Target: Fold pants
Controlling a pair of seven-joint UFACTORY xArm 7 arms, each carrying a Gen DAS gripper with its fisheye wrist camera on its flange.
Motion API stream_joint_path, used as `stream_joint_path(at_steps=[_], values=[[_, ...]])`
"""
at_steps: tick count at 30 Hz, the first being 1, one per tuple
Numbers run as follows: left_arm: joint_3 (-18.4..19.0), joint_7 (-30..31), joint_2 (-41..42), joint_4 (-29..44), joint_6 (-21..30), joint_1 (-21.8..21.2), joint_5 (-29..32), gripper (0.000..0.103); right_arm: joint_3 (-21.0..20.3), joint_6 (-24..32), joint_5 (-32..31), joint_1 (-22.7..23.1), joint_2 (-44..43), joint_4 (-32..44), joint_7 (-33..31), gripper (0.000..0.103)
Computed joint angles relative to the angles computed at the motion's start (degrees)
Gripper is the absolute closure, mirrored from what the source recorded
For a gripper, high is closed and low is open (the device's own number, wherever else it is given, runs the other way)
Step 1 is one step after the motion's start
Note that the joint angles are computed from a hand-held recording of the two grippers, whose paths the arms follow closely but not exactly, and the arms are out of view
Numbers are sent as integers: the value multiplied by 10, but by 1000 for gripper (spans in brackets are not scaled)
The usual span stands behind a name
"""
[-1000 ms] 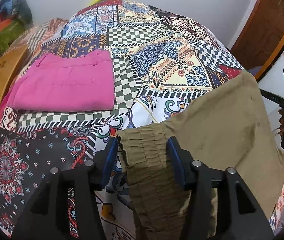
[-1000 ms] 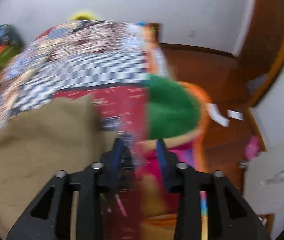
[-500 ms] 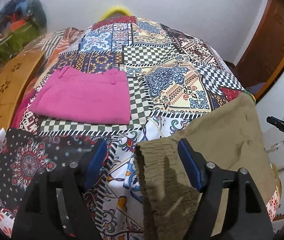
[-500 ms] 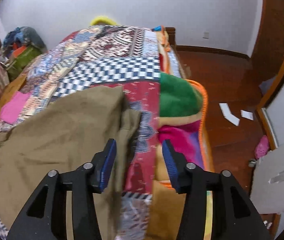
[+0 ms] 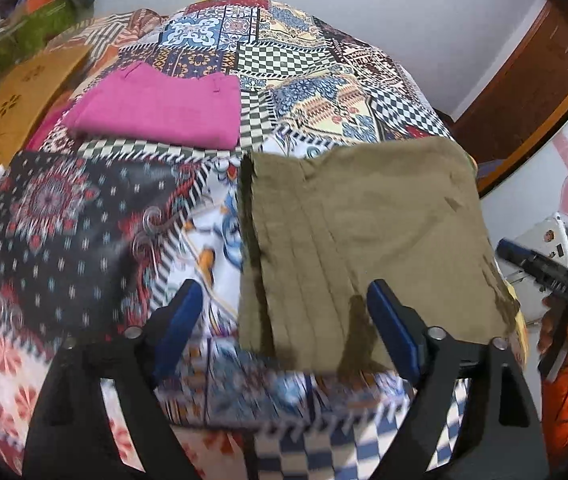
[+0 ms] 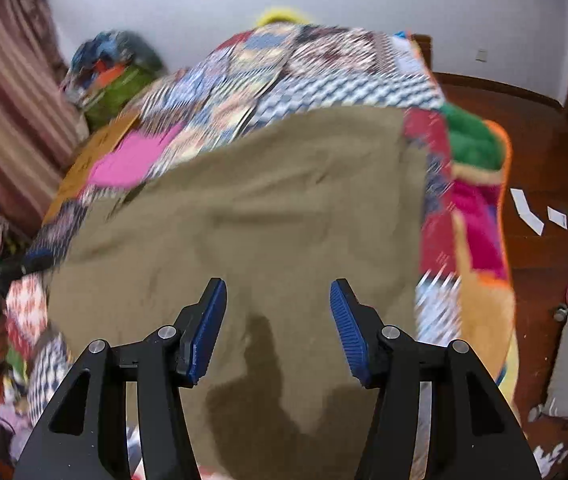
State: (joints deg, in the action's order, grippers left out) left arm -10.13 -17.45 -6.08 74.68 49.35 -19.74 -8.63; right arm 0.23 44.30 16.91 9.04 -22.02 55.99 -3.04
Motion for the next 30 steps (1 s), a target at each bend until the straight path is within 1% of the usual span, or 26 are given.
stream_joint_path(at_steps=[1,3,5,6,9,12,15,18,21,25,27,30], values=[[-3,-8,-12,-11,-1,-2,3,12,7,6,-7,2,-7,-10,2,52],[-7,-14,-31,-28,3,-7,4,12,16,21,-17,7,-22,-35,4,53],[-10,-16,-44,-38,9,-11,3,12,26,14,-37,3,-43,-65,19,52],[-11,-17,-48,-43,12,-12,6,12,23,13,-36,2,-55,-76,26,50],[-16,-28,-61,-56,15,-14,18,12,9,42,-41,-7,-78,-87,41,48],[-12,-26,-71,-69,11,-18,-1,12,12,62,-64,-15,-97,-92,48,50],[-12,-30,-78,-78,8,-21,-13,12,20,75,-90,-24,-104,-78,55,49],[-8,-31,-81,-86,-2,-25,-39,11,21,53,-90,-20,-111,-71,63,48],[1,-22,-78,-95,-10,-35,-92,11,20,25,-74,-7,-109,-68,67,48],[-2,-20,-63,-89,-11,-40,-115,11,20,-8,-51,15,-91,-66,67,48],[-4,-21,-57,-86,-18,-40,-117,11,27,-14,-52,19,-84,-66,71,48],[0,-18,-48,-82,-34,-43,-145,11,32,-11,-59,23,-69,-63,71,48]])
